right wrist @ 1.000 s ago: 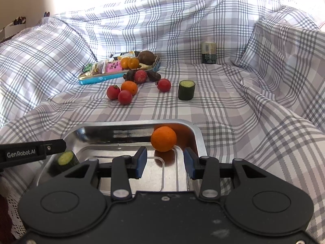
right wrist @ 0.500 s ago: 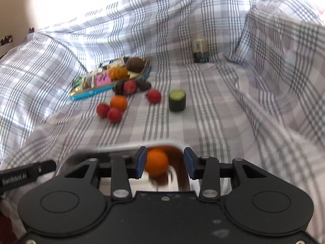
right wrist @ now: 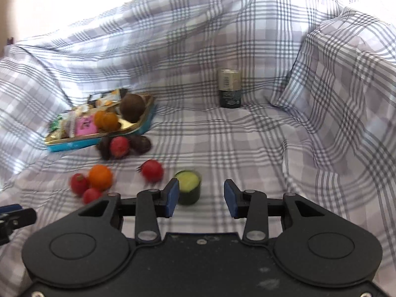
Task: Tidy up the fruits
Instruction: 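Grasp the second cucumber slice with the right tool while the left tool reaches toward a red plum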
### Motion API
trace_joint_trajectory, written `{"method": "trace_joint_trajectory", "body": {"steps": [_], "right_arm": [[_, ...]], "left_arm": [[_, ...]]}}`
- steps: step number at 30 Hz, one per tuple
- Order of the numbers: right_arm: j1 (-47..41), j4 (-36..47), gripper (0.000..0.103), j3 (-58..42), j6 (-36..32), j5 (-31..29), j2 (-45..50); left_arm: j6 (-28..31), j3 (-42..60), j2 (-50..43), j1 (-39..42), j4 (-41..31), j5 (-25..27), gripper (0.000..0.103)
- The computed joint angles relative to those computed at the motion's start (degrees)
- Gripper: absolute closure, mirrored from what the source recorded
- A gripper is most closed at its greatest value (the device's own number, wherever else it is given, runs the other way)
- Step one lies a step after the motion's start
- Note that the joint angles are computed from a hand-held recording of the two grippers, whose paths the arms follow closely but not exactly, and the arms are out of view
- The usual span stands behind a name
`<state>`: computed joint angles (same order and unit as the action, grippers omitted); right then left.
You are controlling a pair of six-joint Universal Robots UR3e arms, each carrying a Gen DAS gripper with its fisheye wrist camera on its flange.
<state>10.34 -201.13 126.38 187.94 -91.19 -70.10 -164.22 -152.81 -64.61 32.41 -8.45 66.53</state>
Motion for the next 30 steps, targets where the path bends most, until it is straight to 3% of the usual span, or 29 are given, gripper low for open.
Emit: {"method": "trace_joint_trajectory", "body": {"steps": [7, 13, 16, 19, 25, 30], "right_arm": [[-0.2, 4.7, 0.061, -9.1, -1.7, -0.7, 7.1], [2.6, 3.6, 0.061, -12.2, -4.9, -2.2, 10.9], [3.6, 5.1, 0.058, -12.7, -8.5, 1.2, 11.2], [5.4, 1.0, 0.058, -12.5, -9.9, -0.1, 12.7], [1.9, -1.2, 0.061, -8.7, -12.2, 11.7, 10.4], [4.6, -1.7, 0.059, -11.4, -8.7, 3.9, 12.1]], "left_arm": [[-2.4, 4.1, -17.0, -4.7, 12.2, 4.2, 0.059], [-4.0, 4.9, -21.5, -4.3, 13.9, 5.1, 0.059], [-5.4, 4.7, -21.2, -2.8, 13.8, 4.1, 0.059], [-6.0, 4.6, -21.2, -1.4, 13.5, 3.4, 0.059], [-6.8, 5.0, -21.8, -0.9, 13.0, 2.9, 0.059], [-6.1, 4.5, -22.2, -1.5, 14.6, 3.5, 0.059]]}}
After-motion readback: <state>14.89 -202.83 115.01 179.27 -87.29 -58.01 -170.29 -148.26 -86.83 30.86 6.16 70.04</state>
